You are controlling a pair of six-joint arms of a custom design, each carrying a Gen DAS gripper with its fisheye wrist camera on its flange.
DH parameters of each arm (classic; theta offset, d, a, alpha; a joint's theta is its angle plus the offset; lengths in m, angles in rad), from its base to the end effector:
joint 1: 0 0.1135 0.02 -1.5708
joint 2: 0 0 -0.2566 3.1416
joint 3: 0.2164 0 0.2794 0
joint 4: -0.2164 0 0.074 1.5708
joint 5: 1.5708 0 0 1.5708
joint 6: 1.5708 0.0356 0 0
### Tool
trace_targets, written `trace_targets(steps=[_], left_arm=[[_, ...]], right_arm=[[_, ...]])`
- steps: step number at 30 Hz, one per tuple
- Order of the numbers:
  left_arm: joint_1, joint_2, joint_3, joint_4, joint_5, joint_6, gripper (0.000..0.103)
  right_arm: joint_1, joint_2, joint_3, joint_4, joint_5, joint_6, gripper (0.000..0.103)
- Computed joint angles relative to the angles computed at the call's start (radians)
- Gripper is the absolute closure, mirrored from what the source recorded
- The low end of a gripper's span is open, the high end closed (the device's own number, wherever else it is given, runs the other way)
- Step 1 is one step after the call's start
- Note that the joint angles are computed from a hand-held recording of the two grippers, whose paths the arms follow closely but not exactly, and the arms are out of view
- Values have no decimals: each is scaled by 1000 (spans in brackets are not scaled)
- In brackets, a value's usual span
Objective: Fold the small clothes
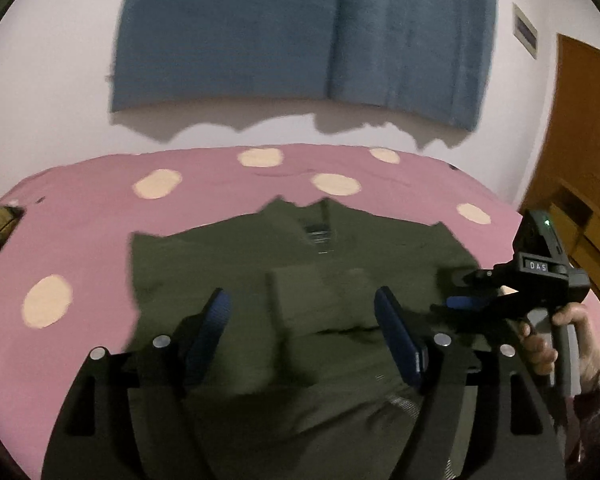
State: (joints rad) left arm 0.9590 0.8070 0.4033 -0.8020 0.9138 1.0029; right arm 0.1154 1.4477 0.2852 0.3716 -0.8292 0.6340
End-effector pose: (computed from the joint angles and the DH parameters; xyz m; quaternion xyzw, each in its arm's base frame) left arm 0.1099 0.1076 0.1574 0.0994 0.8805 -0.1059 0.4512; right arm 0.2164 0.0515 0.0718 0.0691 0.8575 0.4741 0.1874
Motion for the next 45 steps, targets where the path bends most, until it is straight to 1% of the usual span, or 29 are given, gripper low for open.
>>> trace_targets(steps=[2,3,4,5,7,9,11,13,15,16,17,18,21,23,25,27,30,32,34,37,40,41,43,44,45], left_arm=[[101,134,63,-46,34,110,29],[135,178,85,-56,42,141,29],[159,208,99,-52,42,151,29],[183,241,111,-38,39,161,29],[213,285,122,-17,39,176,29],[227,325,125,27,28,162,29],[233,364,133,43,19,156,29],[230,388,135,58,11,144,29],[234,406,133,71,5,147,29],[229,410,128,91,-2,136,29],[234,419,128,99,-6,138,29],[232,431,129,114,-14,128,29],[231,480,142,156,-35,98,29],[232,510,149,188,-48,81,29],[226,526,147,227,-65,56,29],[214,548,148,263,-87,27,29],[196,576,154,300,-113,-11,29],[188,586,155,319,-125,-32,29],[187,596,161,316,-130,-37,29],[182,604,162,331,-144,-52,29],[175,618,170,332,-148,-64,29],[173,620,171,333,-147,-64,29],[164,621,168,342,-152,-71,29],[158,622,167,345,-154,-77,29],[155,622,165,345,-155,-79,29]], right_arm=[[65,41,34,25,19,33,26],[86,40,42,17,39,38,26],[135,22,65,-31,103,35,26],[166,18,81,-55,137,25,26],[260,-14,122,-134,232,-9,26],[349,-22,174,-208,328,-50,26],[452,-6,246,-302,463,-108,26],[533,44,323,-384,588,-155,26],[581,95,374,-416,681,-180,26],[599,113,392,-425,747,-184,26],[603,114,391,-418,785,-178,26],[589,100,373,-396,798,-158,26],[525,1,267,-345,778,-84,26],[487,-68,205,-337,791,-47,26],[413,-147,121,-308,721,5,25],[359,-187,76,-299,669,33,25],[355,-215,69,-339,688,5,25],[405,-231,86,-367,758,2,25],[449,-237,119,-400,815,-15,25],[484,-276,173,-511,897,-75,25],[491,-314,211,-618,953,-125,25],[490,-326,215,-630,966,-124,25],[479,-375,199,-614,904,-109,26],[484,-366,203,-586,856,-107,27],[501,-335,219,-566,848,-103,28]])
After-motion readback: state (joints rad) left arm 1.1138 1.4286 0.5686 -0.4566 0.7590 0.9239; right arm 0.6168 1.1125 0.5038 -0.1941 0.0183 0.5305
